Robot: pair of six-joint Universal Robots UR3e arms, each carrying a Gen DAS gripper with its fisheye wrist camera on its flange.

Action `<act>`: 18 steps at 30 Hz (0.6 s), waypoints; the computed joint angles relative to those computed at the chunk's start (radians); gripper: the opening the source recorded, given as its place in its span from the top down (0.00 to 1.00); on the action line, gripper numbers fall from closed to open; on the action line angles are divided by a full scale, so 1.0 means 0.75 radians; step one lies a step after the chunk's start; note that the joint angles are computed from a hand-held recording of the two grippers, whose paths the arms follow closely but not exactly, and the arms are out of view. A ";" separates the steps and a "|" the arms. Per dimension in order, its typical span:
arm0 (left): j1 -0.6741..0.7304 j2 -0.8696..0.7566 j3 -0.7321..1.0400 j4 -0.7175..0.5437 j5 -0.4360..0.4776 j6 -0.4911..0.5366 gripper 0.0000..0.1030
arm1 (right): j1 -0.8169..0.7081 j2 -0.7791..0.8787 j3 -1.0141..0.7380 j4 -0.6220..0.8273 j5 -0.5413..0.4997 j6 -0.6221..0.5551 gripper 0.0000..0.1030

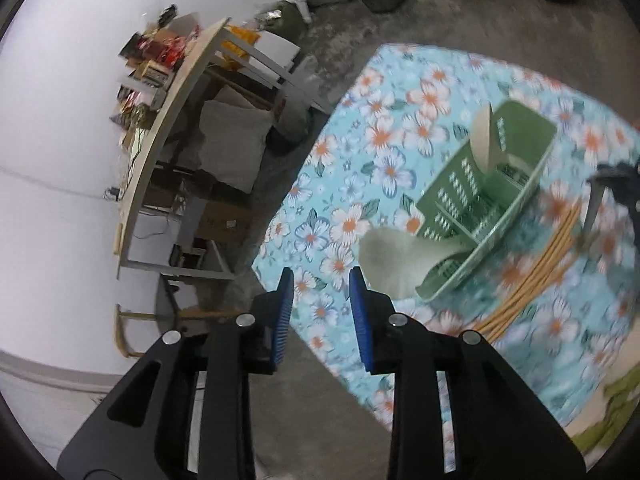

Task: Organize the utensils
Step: 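Lower the rice paddle into the green holder and open the left tool while the right tool lifts the spoon, then lower the metal spoon into the green holder and open the right tool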

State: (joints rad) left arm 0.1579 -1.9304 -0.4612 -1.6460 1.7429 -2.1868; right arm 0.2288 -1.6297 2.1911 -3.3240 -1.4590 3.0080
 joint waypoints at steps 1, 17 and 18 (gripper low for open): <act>0.023 0.037 -0.050 0.025 -0.038 -0.022 0.73 | -0.015 -0.014 0.006 0.006 0.018 0.011 0.96; 1.453 1.700 -1.843 -0.828 -1.437 0.457 0.30 | -0.290 -0.254 -0.117 0.333 0.321 0.077 0.96; 1.592 1.775 -1.812 -1.083 -1.430 0.662 0.29 | -0.299 -0.253 -0.152 0.352 0.332 0.082 0.96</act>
